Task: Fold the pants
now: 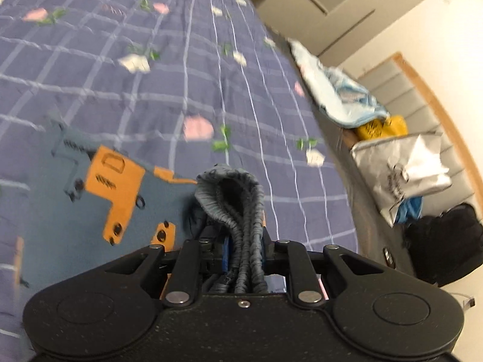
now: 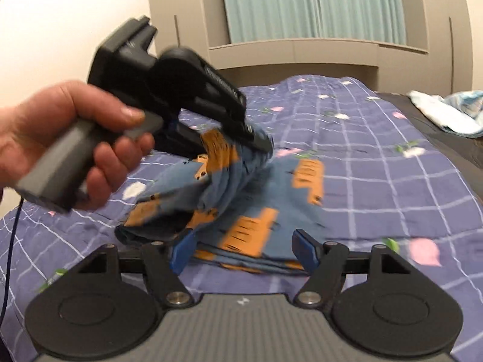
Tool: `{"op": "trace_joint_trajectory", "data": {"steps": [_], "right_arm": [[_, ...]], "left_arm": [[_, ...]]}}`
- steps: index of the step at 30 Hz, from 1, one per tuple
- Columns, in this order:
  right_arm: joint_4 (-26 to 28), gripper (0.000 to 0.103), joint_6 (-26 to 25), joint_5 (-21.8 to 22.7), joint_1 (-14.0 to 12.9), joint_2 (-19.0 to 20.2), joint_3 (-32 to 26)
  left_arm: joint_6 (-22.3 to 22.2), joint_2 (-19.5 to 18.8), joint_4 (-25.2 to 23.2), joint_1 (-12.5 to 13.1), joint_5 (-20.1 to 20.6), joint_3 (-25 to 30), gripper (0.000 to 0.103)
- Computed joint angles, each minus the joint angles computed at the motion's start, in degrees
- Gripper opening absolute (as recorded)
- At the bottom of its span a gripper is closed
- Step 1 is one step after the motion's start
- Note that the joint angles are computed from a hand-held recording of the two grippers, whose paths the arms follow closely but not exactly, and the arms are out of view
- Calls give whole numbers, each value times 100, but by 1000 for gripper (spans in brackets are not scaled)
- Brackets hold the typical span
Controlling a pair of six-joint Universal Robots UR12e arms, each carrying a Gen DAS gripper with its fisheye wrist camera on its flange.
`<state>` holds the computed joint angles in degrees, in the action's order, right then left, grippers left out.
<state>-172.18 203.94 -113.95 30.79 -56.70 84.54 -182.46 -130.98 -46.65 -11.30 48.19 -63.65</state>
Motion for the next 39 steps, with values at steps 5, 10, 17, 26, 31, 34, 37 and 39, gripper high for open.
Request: {"op": "trace_joint_trajectory", "data": {"steps": [5,10,17,26,31,34,37,39], "right_arm": [[-97,76,215,26,-54,-118,242],[-206,76,231,67,-74,-213,420],[-440,79,-489,-181,-242,214,-180],[-294,82,-1516,-926,-239,484,-534],[-347,87,-2071,356,-448,770,-1218],[640,85,-2767,1084,-595,1173,-2081],[2020,76,-2929,1427,-707,1554,-2891],[2151,75,-3206,576,-633,1778,-3190]], "left_arm": [[128,-45,-55,-188,303,30,72],[46,221,1011,-30,-40,-385,83],[141,544,1202,414,911,-1025,95],[1069,955,1569,582,1266,-1949,91],[1175,940,1258,546,1039,-1952,90],[1390,1017,1438,484,1096,-2144,91],[1685,1064,1548,425,1209,-2244,92],[1745,1112,1666,446,1223,-2311,87]]}}
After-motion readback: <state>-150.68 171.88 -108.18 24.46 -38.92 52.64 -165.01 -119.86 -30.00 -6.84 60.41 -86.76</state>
